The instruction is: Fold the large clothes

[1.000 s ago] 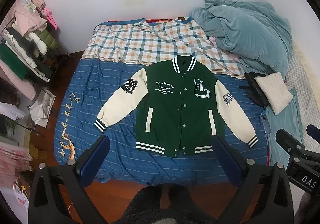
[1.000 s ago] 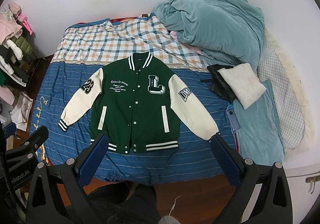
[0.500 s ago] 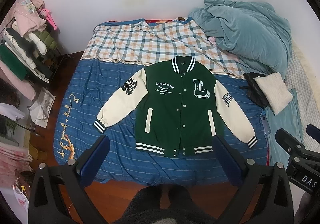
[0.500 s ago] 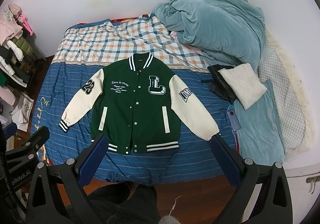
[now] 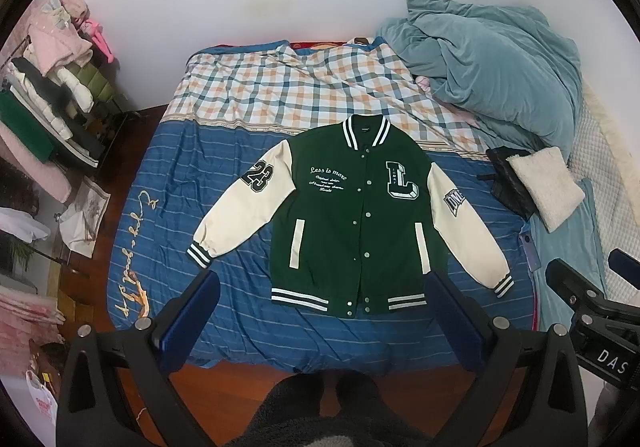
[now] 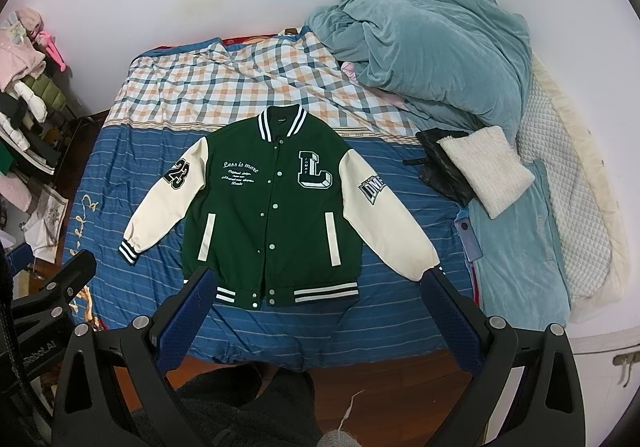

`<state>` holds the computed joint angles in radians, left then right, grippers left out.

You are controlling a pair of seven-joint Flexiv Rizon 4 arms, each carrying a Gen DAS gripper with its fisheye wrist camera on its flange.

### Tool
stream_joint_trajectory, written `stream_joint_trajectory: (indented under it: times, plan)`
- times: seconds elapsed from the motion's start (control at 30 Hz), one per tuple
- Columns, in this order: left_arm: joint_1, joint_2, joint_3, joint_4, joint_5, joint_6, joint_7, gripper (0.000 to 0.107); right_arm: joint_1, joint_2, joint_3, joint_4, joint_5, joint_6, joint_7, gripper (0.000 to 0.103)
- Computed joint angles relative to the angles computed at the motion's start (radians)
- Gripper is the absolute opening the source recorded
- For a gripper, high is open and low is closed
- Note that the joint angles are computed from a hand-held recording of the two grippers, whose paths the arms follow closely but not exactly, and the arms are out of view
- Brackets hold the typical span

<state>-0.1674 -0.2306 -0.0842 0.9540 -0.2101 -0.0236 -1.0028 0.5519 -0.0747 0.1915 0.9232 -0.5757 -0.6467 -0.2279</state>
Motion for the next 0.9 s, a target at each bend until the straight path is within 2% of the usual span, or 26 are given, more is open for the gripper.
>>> stream_joint_trajectory:
  times: [0.5, 0.57, 0.63, 0.7, 0.8, 0.87, 0.9]
  plan:
    - [-0.019, -0.030, -0.007, -0.049, 0.010, -0.012, -0.016, 0.103, -0.001, -0.009, -0.007, -0.014, 0.001, 0.004, -0.002, 0.103]
    - [-0.022, -0.040, -0.010, -0.035, 0.004, 0.030, -0.007, 0.103, -0.004, -0.005, -0.007, -0.010, 0.007, 0.006, 0.004, 0.103]
    - [-0.035, -0.046, -0.009, -0.002, 0.014, 0.112, -0.009, 0.103, -0.017, 0.001, -0.011, 0.020, 0.009, 0.054, 0.026, 0.103]
    - [-0.038, -0.046, -0.010, 0.052, 0.003, 0.203, 0.003, 0.103, -0.050, 0.056, -0.002, 0.135, 0.012, 0.146, 0.102, 0.103]
    - [-0.061, -0.063, -0.015, 0.141, 0.022, 0.381, 0.022, 0.103, -0.112, 0.134, 0.019, 0.304, 0.034, 0.229, 0.243, 0.102]
    - [-0.079, -0.079, -0.015, 0.187, 0.054, 0.460, 0.031, 0.103, -0.165, 0.217, 0.032, 0.466, 0.065, 0.308, 0.375, 0.086]
    - [-0.085, -0.083, -0.014, 0.212, 0.064, 0.483, 0.034, 0.103, -0.207, 0.260, 0.042, 0.542, 0.103, 0.349, 0.438, 0.063]
